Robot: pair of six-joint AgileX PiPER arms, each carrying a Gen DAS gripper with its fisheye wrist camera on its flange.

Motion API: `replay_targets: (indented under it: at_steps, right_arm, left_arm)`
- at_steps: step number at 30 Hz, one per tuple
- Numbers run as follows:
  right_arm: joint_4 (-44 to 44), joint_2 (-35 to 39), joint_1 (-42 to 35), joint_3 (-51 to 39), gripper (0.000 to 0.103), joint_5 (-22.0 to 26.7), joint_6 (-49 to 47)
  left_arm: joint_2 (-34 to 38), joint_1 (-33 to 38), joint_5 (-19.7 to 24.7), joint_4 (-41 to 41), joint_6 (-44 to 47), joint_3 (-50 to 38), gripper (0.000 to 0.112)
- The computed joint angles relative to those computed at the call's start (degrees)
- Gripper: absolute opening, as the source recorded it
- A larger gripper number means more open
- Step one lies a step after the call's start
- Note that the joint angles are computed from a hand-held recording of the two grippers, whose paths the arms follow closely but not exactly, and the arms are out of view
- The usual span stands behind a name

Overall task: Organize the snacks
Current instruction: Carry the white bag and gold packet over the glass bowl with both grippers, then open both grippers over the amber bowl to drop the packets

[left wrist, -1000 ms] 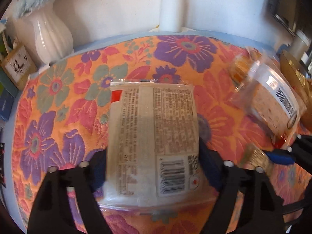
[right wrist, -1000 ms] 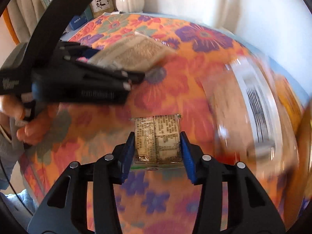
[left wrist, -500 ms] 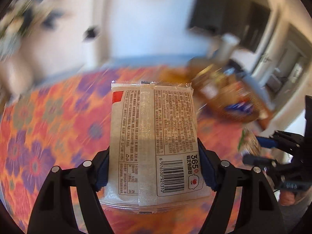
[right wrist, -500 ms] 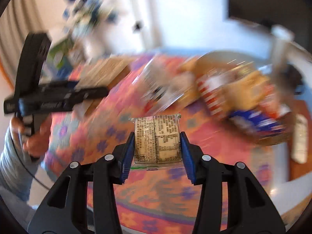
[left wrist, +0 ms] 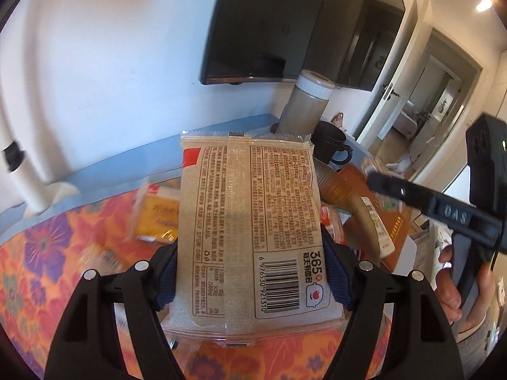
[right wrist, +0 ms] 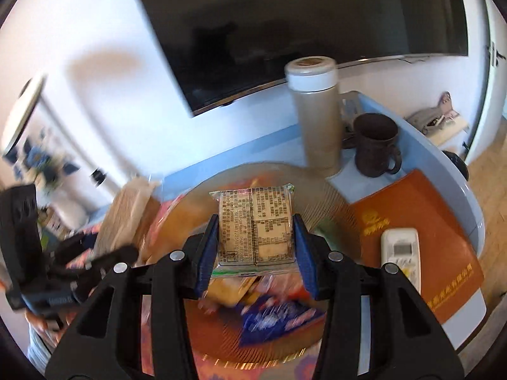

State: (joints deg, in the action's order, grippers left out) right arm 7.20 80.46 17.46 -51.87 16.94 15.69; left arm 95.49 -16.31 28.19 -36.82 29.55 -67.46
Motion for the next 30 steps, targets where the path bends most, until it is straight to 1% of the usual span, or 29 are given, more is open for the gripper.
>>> replay_targets:
  at_steps: [2, 5, 7, 8, 9, 10, 12, 13, 15, 18, 23, 24, 25, 27, 28, 30]
  right_arm:
    - [4.5, 2.9, -2.2, -2.5, 0.046, 0.1, -4.7]
    - [7.1, 6.4, -3.3, -5.6, 0.046, 0.5, -7.0]
    - [7.1, 8.2, -3.8, -7.1, 0.051, 0.8, -6.6]
    - [7.4, 8.5, -4.2, -7.2, 0.057, 0.8, -6.9]
    - [8.0, 9.3, -4.6, -7.6, 0.068, 0.8, -7.2]
    - [9.3, 9.4, -4.9, -7.2, 0.068, 0.3, -8.3]
    - [14.4, 9.7, -5.8, -6.9, 0.067, 0.6, -13.9]
    - [16.3, 9.3, -5.8, -5.9, 0.067, 0.4, -15.9]
    - [17.3, 8.7, -5.4, -4.8, 0.067, 0.4, -17.1]
    - [19.9, 6.5, -4.1, -2.4, 0.067, -0.1, -19.5]
    - [12.8, 2.6, 1.8, 0.7, 0.067, -0.9, -11.5]
    - [11.6, 2.2, 3.2, 1.3, 0.067, -1.4, -9.8]
    - [11.7, 1.8, 5.3, 2.2, 0.067, -1.9, -9.1]
    - [11.6, 1.3, 9.2, 3.8, 0.067, -3.4, -7.6]
    - [10.1, 1.1, 10.9, 4.3, 0.067, -4.0, -5.7]
    - [4.5, 0.4, 15.8, 5.9, 0.067, -5.5, 0.9]
  left_arm:
    - [3.8, -0.5, 0.3, 0.2, -0.5, -3.7, 0.073]
    - [8.2, -1.0, 1.8, 1.9, -2.9, -9.0, 0.073]
    - [10.4, -1.7, 1.8, 1.4, -2.4, -11.5, 0.075]
    - [11.1, -2.0, 1.3, 1.1, -2.0, -12.2, 0.077]
    - [10.9, -2.2, 0.6, 1.1, -1.9, -12.0, 0.085]
    - [10.7, -2.2, -0.4, 1.2, -2.0, -11.8, 0.089]
    - [9.5, -0.9, 0.0, -1.7, 1.6, -10.3, 0.088]
    - [8.4, -0.6, -0.4, -2.0, 2.0, -9.2, 0.088]
    - [5.2, 1.8, -0.7, -5.1, 6.1, -5.4, 0.088]
    - [1.3, 5.6, -1.0, -7.6, 9.6, -1.1, 0.088]
    - [-5.1, 13.1, 0.3, -10.1, 12.2, 5.1, 0.088]
    - [-6.1, 14.1, 0.7, -9.2, 11.1, 5.9, 0.088]
    - [-6.8, 15.2, 1.1, -6.7, 8.3, 6.5, 0.088]
    - [-7.7, 16.2, 1.3, -5.1, 6.9, 7.8, 0.088]
    - [-8.2, 16.4, 0.8, -3.9, 5.9, 9.1, 0.088]
    - [-8.6, 16.2, -0.9, 0.9, 1.1, 10.8, 0.088]
